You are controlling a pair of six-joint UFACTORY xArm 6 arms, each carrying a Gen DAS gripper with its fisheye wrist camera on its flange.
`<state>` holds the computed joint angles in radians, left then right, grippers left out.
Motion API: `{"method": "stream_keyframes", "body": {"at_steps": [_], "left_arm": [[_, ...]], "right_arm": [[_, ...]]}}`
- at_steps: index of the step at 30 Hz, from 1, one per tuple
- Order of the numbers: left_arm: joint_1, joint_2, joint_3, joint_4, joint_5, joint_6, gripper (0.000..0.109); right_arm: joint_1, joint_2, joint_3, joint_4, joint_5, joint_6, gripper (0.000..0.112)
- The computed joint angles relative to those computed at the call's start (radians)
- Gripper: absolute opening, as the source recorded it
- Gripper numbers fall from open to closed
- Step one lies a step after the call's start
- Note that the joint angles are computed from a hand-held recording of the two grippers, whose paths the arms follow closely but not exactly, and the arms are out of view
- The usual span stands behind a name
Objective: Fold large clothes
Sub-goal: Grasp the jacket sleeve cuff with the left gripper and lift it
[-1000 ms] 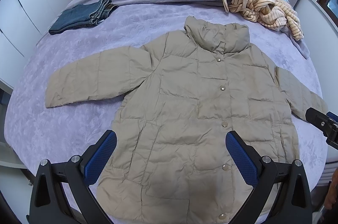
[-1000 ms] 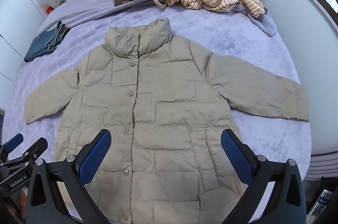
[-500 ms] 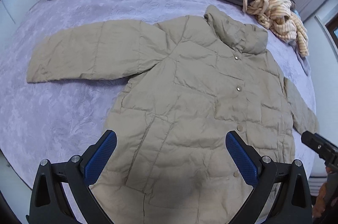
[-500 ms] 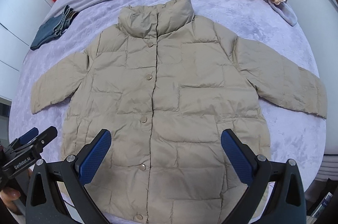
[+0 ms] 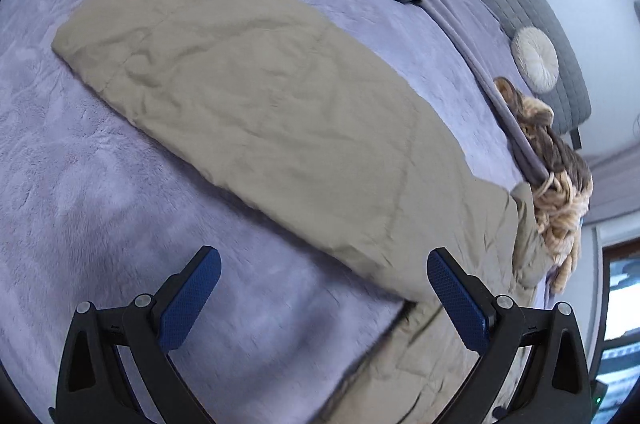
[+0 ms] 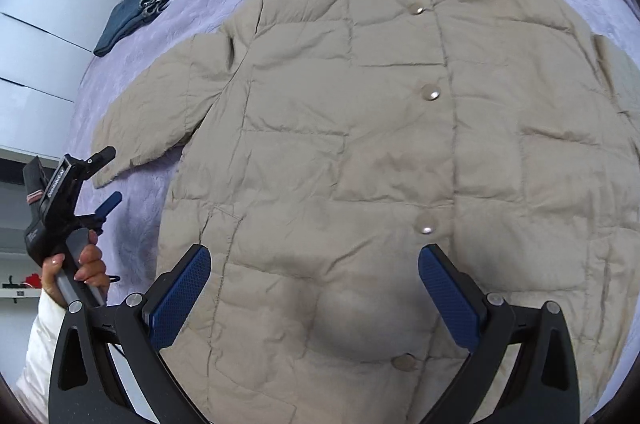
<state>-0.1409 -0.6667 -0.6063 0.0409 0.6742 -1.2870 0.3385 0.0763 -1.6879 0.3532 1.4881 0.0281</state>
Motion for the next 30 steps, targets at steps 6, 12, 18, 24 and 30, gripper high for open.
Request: {"method": "stream_keyframes", "body": {"at_steps": [6, 12, 18, 24, 30], "left_arm": [[0.159, 0.042, 0.067, -0.078, -0.165, 0.098, 0.102], [0.236, 0.164, -0.028, 0.033, -0.176, 0.066, 0.061], [0.268, 0.125, -0.029, 0.007, -0.227, 0.227, 0.009], [0.207, 0.084, -0.161, 0.06, -0.175, 0.361, 0.009], [0.082, 0.177, -0.34, -0.076, -0.214, 0.578, 0.009]], "right_arm": [[0.048, 0.032, 0.04, 0.026, -0.112, 0.021, 0.103], [0.075, 0.1, -0.005, 0.049, -0.197, 0.041, 0.103], [0.116, 0.187, -0.079, 0.074, -0.277, 0.072, 0.097], [0.155, 0.329, -0.188, 0.153, -0.341, 0.124, 0.01], [0.185, 0.427, -0.241, 0.203, -0.377, 0.132, 0.009]]}}
